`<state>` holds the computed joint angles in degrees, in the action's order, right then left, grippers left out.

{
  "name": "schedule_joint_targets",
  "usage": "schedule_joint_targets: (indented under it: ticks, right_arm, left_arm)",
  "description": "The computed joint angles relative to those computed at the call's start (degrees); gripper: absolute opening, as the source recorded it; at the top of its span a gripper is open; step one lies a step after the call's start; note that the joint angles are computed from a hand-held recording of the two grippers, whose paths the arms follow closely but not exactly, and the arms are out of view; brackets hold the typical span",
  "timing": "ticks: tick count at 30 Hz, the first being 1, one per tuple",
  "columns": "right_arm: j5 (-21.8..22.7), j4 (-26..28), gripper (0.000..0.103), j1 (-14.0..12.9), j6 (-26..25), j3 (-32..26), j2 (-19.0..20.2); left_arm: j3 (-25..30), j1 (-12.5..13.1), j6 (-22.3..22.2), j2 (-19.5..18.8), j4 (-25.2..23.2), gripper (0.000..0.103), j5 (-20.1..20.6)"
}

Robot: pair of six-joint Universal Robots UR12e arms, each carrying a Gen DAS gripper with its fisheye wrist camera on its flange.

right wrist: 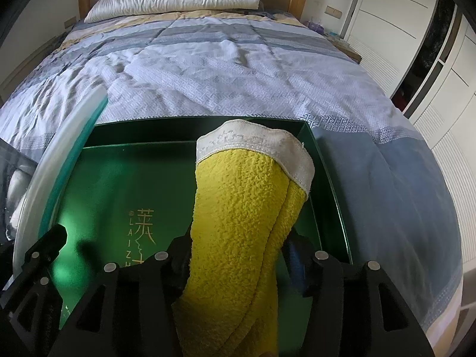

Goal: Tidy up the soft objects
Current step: 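Lower the mitt into the green tray and open the right gripper while the left lowers the bag, then release the zip bag into the tray beside the mitt with the left gripper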

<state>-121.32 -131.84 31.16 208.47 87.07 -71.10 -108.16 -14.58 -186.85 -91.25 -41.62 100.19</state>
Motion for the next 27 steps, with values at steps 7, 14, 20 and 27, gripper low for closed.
schedule_joint_targets:
  ticks: [7, 14, 20, 27]
  right_arm:
    - [-0.5, -0.2, 0.073, 0.3, -0.1, 0.0, -0.4]
    - [-1.2, -0.2, 0.084, 0.7, 0.1, -0.1, -1.0]
    - [-2.1, 0.3, 0.089, 1.1, 0.9, -0.2, -1.6]
    - [-4.8, -0.4, 0.090, 2.0, 2.9, 0.5, -2.8]
  left_arm:
    - [-0.1, 0.0, 0.2, 0.5, 0.9, 0.031, -0.4]
    - [0.1, 0.0, 0.6, 1.0, 1.9, 0.042, -0.8]
    - [0.1, 0.3, 0.0, 1.5, 2.1, 0.045, -1.3]
    - [-0.6, 0.7, -1.2, 2.9, 4.5, 0.048, -3.1]
